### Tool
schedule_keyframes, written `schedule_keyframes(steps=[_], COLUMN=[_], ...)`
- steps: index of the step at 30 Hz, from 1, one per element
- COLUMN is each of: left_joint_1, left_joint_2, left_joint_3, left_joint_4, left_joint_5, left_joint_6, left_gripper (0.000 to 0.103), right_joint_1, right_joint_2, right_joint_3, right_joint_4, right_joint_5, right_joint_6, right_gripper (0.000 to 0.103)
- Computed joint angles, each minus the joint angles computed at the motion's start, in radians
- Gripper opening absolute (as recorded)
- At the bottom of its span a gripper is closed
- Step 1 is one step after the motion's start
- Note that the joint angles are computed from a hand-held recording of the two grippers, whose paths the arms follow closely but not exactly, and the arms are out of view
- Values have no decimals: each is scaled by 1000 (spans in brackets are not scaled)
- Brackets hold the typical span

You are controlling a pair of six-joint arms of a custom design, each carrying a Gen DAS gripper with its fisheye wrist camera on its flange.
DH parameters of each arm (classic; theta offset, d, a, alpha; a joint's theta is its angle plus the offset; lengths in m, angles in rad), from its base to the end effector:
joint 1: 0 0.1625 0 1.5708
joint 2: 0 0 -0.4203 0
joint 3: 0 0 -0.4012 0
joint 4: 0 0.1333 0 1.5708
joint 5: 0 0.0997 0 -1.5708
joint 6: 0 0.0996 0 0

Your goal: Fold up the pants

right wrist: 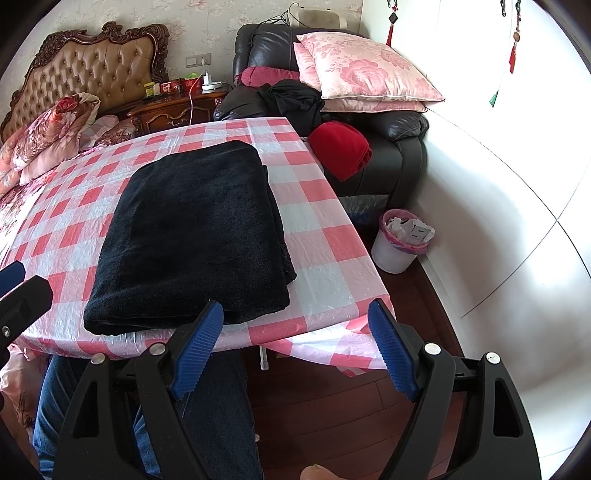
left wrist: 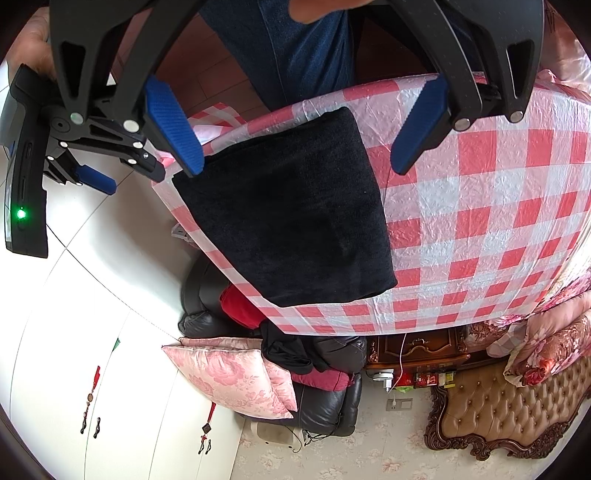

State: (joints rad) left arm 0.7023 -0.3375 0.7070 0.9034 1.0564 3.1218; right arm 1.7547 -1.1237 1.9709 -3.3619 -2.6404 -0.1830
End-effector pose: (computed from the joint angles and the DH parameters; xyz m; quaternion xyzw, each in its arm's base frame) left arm -0.4172 -0.5919 0.0446 0.3594 0.8871 -0.2377 0.1655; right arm 0.1448 -0.5270 0.2935 -0.0880 -0.7957 0.3913 0.4538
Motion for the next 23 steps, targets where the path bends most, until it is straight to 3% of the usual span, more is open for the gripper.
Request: schedule_keyframes(steps=[12,15,19,23], left_joint_1=[-4,3,32,72], left_joint_2=[5,40,75,18], left_joint_3=[9,-44,-127,-92], left_joint_4=[-33,-1,54,4], left_joint_5=[15,23,99,145], left_joint_6=[22,13,-11,-10], left_gripper=[101,101,101,101], right_joint_1=[-7,-18,-29,-26], right_joint_2=[-1,-5,-6,6], right_joint_3=[10,14,14,-4], right_joint_4=[-4,9,25,14], right_joint_5=[3,6,4,30], right_joint_6=[11,24,38,41], right_gripper=[77,77,78,88])
